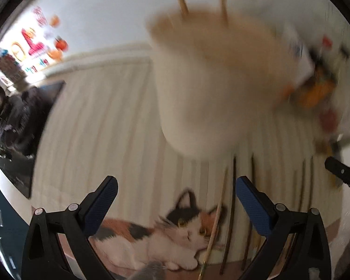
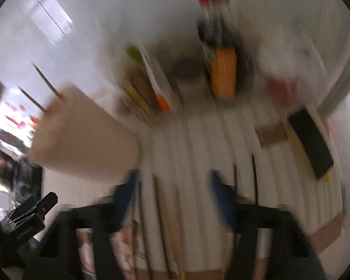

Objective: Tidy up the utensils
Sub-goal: 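Open and return the left tool to grasp a light chopstick while the right tool grasps another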

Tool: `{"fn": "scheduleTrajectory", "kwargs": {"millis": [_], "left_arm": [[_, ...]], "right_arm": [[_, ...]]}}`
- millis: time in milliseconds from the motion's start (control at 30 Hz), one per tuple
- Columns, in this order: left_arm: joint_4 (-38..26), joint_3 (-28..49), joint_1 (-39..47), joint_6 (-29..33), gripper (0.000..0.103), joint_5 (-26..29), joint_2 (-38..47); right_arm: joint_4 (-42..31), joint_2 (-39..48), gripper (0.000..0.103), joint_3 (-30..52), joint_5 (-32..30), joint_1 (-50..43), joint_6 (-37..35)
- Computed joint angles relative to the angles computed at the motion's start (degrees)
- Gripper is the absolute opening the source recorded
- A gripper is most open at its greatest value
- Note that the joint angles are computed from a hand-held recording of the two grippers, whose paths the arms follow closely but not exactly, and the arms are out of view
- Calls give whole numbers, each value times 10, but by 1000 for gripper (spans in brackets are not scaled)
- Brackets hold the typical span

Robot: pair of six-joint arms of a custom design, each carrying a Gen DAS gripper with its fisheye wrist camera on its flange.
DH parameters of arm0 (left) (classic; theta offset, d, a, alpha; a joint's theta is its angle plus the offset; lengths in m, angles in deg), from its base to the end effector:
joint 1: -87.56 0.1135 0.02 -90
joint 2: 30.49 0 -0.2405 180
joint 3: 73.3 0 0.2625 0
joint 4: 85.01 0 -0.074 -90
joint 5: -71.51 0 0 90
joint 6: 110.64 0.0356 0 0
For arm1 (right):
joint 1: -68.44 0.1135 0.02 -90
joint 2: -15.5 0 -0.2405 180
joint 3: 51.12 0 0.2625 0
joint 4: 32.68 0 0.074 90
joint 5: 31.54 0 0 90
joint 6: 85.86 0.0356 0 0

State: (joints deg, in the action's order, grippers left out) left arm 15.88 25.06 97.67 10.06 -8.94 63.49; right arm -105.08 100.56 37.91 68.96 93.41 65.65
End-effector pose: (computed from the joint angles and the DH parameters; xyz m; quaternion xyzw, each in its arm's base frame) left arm 0.3231 0.0516 0.2682 0.1874 0.9698 -0.0312 0.1529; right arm 0.2758 0.1213 0.2699 0.3229 0.9235 0.0622 0.1973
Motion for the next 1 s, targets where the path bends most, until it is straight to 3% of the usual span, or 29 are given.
{"fn": "scheduleTrajectory", "kwargs": {"millis": [200,233,267,367,500,600,933,1000], "left_arm": [[36,-128,-50,7,78,-39,7],[40,-142,-57,6,69,-42,13],[43,-151,-62,8,58,-41,15],[56,-180,-79,18,41,-44,14],[86,-215,-97,21,31,-57,-16],[89,-220,-101,15,6,-57,-23],[95,-205,-31,5,5,-75,-8],[91,-199,-18,7,5,-77,-5]], "right_arm": [[75,0,28,-126,-76,11,15],[84,0,26,-140,-83,13,16],[90,4,25,-148,-90,15,18],[107,11,25,-168,-104,24,25],[127,30,25,-176,-121,31,22],[139,57,25,-167,-133,32,17],[142,170,25,-92,-154,31,-30],[116,189,19,-66,-145,35,-43]]}}
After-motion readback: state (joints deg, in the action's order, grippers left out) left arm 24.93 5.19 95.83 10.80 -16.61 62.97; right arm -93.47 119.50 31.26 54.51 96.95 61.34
